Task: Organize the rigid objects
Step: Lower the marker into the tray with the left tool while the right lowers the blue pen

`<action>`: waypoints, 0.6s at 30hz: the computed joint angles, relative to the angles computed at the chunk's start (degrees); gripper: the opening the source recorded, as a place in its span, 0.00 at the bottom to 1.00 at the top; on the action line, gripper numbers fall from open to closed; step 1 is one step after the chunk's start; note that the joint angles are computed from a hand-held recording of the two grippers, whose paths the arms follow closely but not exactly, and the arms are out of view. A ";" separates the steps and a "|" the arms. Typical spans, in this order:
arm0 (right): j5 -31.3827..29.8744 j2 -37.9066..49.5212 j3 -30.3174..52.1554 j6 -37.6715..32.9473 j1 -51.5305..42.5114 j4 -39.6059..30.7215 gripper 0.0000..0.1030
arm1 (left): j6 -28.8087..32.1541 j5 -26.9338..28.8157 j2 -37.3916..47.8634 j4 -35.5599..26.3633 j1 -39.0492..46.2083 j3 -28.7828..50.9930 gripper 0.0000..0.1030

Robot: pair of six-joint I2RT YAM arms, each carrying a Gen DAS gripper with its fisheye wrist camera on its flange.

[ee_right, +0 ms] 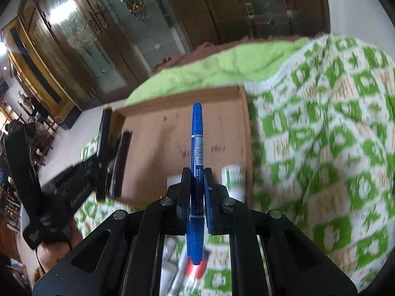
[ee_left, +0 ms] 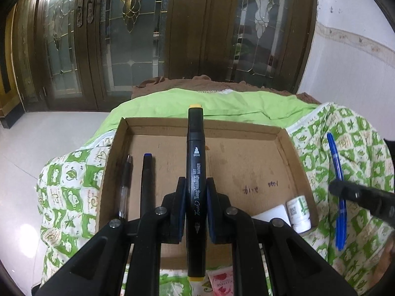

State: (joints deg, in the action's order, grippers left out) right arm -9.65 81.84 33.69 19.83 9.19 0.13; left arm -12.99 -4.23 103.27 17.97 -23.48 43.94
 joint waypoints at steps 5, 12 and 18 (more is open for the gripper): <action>0.59 5.03 4.75 -0.31 -1.17 1.75 0.09 | -0.13 1.45 2.53 0.67 0.79 1.25 0.13; 1.21 17.67 13.43 -1.31 -0.66 2.73 0.09 | -1.93 5.68 7.14 1.90 1.54 2.94 0.13; 4.35 24.81 17.64 -2.97 0.39 2.81 0.09 | -0.70 4.63 9.15 2.24 0.12 3.71 0.13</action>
